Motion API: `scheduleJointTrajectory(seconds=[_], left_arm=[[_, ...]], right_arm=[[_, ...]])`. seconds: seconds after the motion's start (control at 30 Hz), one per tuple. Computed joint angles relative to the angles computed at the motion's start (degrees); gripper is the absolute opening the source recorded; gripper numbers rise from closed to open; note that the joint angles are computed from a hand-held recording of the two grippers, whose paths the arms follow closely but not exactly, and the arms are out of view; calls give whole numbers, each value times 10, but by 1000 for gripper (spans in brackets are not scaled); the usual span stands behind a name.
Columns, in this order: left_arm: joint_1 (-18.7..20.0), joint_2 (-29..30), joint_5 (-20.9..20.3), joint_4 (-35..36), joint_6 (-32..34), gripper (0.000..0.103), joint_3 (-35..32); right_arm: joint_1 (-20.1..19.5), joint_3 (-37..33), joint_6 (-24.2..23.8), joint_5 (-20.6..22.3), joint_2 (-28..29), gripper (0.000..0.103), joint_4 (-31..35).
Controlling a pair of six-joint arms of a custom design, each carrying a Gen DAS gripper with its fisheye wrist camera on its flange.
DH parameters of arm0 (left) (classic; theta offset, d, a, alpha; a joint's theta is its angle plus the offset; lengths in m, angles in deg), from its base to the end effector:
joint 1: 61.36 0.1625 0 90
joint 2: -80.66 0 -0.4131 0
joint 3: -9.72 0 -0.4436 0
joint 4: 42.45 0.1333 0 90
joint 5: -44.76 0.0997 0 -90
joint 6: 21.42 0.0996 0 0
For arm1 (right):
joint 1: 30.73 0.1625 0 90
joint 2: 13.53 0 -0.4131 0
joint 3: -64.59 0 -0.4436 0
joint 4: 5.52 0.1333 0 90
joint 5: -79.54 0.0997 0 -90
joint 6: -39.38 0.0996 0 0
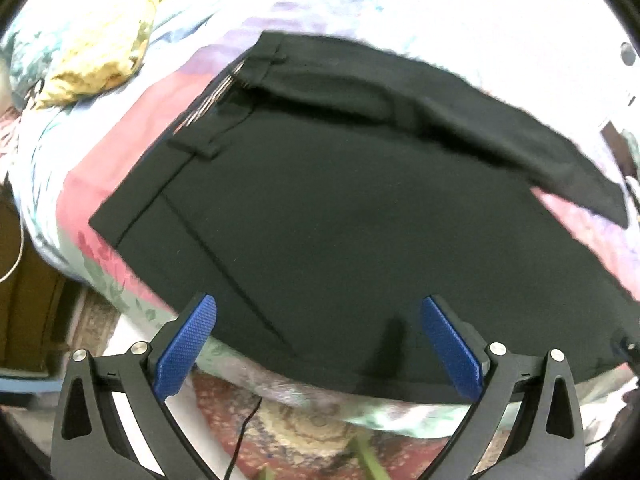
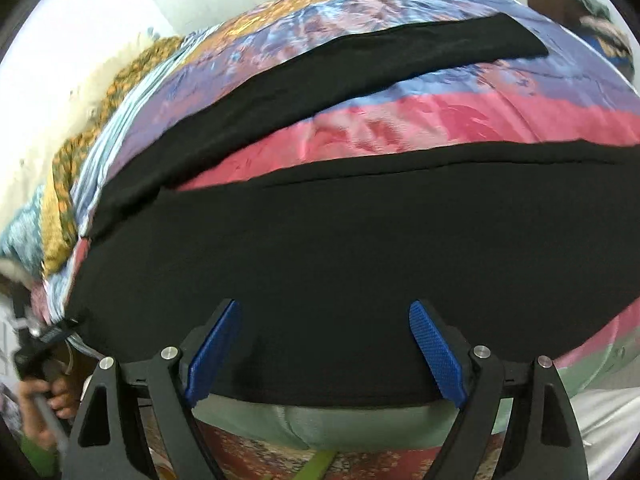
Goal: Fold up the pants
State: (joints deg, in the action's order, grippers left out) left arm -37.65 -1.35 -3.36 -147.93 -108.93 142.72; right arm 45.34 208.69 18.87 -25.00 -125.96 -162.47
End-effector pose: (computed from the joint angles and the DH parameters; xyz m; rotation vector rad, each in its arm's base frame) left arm -0.2628 -0.3336 0.1086 -0.1464 2.3115 -0.6900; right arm 0.0192 -0.3726 0.2903 0.0445 -2.6384 0.7012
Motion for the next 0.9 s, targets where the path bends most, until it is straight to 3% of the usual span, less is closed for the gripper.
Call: scheduleJointTrajectory(seconds=[0.23,0.4,0.53,0.6,0.67,0.8,0.9], left_arm=[[62,83,88,-116,178,102,-89],[145,175,144,-236,325,102,-161],[197,223,171,-197,314,102,-197],[222,231,154,-244,329,103,-182],[216,229,173,-320,351,103,-149],[207,231,194,-338,355,103,-136],[206,232,199,-343,356,103,-132]], right_arm=[[11,-8,9,-7,-3,87,31],[34,-55,6,-4,34,87,51],[75,-127,2,-15,111,87,57],[102,-181,14,-25,171,90,73],[117,-225,25,-4,220,91,86],[147,-305,1,23,327,91,78],[140,-362,-49,66,397,91,122]])
